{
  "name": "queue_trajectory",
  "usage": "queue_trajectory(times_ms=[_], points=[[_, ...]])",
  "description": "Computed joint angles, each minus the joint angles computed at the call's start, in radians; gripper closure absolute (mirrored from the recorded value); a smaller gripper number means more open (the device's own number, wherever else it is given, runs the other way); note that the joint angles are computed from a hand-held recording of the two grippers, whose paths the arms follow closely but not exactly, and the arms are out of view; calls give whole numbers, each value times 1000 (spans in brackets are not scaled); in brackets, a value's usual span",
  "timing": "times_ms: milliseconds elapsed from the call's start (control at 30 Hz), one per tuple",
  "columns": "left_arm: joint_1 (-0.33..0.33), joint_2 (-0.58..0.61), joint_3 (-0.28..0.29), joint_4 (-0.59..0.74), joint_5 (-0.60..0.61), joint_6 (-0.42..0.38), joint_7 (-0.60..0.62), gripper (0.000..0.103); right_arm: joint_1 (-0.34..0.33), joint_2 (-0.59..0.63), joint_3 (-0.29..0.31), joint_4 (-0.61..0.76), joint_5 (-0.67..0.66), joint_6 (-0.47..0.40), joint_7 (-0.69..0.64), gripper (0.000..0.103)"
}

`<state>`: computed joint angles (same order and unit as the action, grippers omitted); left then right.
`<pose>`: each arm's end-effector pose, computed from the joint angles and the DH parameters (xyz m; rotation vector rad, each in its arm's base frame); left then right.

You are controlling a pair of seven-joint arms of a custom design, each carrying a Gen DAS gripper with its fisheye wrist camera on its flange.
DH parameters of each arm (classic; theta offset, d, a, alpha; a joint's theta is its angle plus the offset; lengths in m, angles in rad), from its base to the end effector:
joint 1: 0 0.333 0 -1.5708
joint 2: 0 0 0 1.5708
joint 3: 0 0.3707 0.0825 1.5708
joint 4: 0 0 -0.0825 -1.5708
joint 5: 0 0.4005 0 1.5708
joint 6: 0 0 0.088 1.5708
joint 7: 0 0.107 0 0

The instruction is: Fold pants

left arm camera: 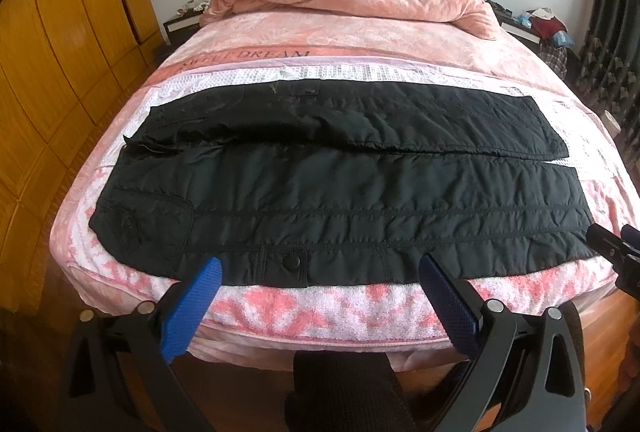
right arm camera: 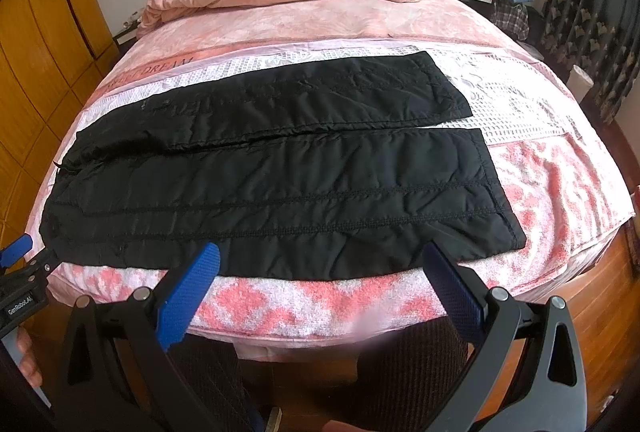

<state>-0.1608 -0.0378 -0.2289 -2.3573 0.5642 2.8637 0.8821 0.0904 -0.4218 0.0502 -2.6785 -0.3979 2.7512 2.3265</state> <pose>0.4907 -0.2344 0.4413 -1.6770 2.0631 -0.5917 0.4057 0.0741 0.4597 -1.6317 2.1735 -0.5627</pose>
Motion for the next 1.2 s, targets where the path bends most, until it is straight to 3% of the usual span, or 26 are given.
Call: queue_trajectory(times_ms=[1200], points=[[-4, 8, 6, 4, -1, -5, 7, 4, 2, 14, -3, -4, 8, 7, 1, 2]])
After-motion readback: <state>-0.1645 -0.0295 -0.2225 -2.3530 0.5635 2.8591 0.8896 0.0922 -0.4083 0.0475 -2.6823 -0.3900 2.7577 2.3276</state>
